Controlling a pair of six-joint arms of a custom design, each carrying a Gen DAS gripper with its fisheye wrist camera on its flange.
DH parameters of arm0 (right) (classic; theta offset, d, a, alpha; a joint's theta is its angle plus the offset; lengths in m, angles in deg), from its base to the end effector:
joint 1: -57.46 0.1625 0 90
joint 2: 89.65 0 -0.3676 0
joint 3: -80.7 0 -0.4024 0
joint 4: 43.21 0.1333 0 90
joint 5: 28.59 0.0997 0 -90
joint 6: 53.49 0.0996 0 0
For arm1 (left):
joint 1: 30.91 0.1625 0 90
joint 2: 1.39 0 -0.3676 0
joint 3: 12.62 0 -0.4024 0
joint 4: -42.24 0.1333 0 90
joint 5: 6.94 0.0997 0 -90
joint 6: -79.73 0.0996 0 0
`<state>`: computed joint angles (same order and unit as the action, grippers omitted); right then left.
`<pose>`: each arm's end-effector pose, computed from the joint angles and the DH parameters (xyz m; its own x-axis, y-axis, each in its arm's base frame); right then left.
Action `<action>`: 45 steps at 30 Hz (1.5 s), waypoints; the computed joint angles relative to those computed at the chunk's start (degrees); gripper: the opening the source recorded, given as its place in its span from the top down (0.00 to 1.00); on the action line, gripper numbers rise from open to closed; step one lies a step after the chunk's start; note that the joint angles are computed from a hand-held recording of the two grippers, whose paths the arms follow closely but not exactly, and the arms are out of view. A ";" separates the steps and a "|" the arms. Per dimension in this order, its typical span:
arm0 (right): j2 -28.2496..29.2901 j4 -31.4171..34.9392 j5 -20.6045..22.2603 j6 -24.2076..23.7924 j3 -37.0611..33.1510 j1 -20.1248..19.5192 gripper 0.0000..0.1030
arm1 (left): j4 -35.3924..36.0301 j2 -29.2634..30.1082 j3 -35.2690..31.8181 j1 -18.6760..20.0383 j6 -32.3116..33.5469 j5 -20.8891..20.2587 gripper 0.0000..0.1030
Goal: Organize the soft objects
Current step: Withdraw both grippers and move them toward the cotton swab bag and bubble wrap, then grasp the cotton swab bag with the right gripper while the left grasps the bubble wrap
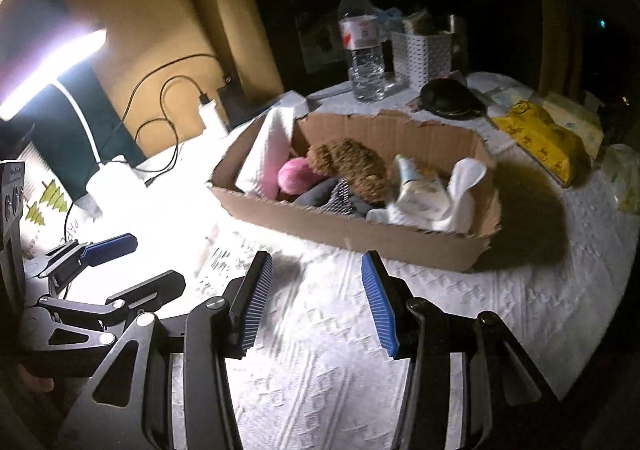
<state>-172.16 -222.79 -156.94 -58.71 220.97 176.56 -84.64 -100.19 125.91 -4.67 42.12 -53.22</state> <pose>0.2514 -0.3047 0.1728 -0.8032 -0.1627 0.5730 -0.4883 0.7307 -0.4771 -0.2239 -0.3357 0.1917 -0.7754 0.2561 -0.5772 0.5335 0.7547 -0.3819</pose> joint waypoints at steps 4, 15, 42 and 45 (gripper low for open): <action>2.17 -0.05 0.36 0.67 -0.62 0.48 0.51 | 1.53 -2.21 0.86 0.43 -0.51 0.18 0.14; 9.06 1.20 2.85 1.23 -3.96 -0.05 0.46 | 2.35 -3.73 1.25 3.56 0.40 0.23 0.14; 17.36 5.97 7.32 1.34 -9.94 -2.97 0.36 | 1.95 -4.24 0.29 8.10 3.86 2.37 0.14; 16.88 6.17 8.18 1.10 -9.72 -3.43 0.43 | 1.18 -3.51 0.07 8.17 4.50 2.34 0.14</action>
<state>-155.28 -216.63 -148.76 -57.60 211.25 173.12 -83.46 -103.70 125.98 3.50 46.62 -50.87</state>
